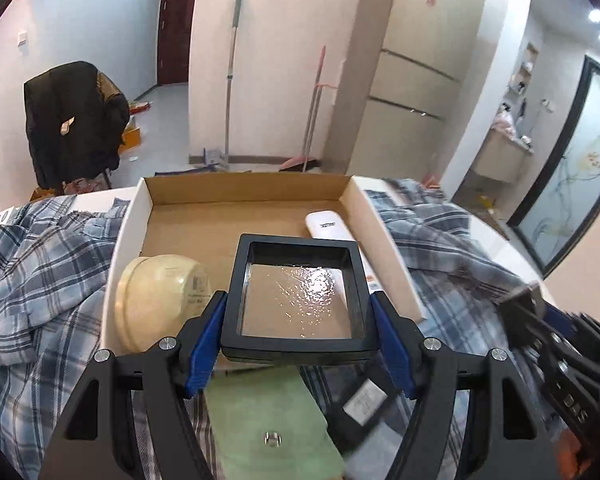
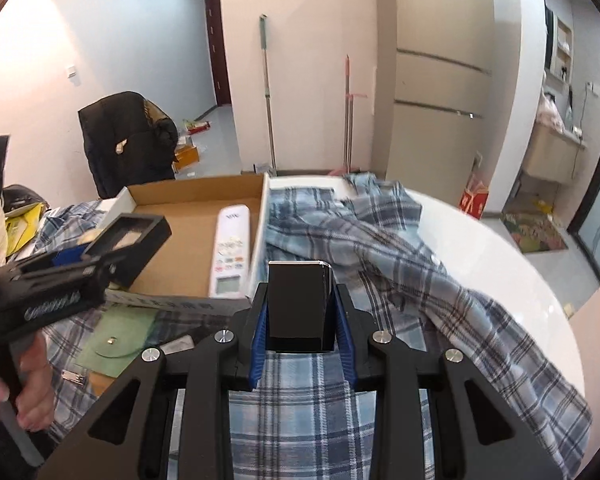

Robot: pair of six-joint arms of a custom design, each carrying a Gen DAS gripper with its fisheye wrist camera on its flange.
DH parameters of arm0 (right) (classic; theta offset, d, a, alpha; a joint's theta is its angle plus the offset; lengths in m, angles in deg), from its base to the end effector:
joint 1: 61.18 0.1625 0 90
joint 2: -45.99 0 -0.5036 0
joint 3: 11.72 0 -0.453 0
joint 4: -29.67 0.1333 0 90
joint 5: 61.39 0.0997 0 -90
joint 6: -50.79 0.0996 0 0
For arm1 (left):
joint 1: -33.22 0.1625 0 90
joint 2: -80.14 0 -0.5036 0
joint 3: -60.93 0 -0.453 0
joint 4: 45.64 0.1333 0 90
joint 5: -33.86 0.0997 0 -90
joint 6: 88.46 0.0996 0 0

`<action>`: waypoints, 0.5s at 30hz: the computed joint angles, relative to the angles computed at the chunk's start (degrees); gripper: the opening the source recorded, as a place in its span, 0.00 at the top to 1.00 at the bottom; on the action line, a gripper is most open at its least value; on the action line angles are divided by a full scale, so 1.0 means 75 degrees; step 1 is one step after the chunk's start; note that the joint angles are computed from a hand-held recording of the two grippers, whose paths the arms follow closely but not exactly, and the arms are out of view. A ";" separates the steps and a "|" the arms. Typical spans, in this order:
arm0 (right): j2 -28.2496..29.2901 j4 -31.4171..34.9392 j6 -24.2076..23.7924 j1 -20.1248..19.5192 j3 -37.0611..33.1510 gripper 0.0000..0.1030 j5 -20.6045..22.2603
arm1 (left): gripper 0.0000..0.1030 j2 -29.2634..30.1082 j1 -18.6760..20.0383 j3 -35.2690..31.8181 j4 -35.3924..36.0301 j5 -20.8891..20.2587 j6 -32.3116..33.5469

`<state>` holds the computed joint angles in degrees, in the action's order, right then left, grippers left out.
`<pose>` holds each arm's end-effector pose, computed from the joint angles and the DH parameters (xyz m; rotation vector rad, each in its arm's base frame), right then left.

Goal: Organize rigid objects
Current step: 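Lower the black frame into the cardboard box and open the left gripper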

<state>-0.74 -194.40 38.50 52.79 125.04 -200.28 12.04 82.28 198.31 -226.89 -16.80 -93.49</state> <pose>0.2410 -0.3986 0.0984 0.2988 -2.2059 0.9821 -0.1592 -0.4833 0.1719 0.6148 2.4684 -0.8077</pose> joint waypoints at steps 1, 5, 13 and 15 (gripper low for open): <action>-0.0022 0.0022 0.0009 -0.0085 0.0016 0.72 0.0031 | 0.30 0.0093 0.0063 -0.0074 0.0037 0.0005 -0.0015; -0.0073 0.0005 0.0040 -0.0329 0.0061 0.72 0.0005 | 0.30 0.0328 0.0372 -0.0245 0.0054 -0.0213 -0.0330; -0.0172 -0.0010 0.0125 -0.0408 0.0151 0.72 0.0037 | 0.30 0.0555 0.0572 -0.0278 -0.0130 -0.0144 -0.0486; -0.0167 -0.0016 0.0087 -0.0397 0.0153 0.72 0.0041 | 0.30 0.0599 0.0558 -0.0282 -0.0160 -0.0115 -0.0437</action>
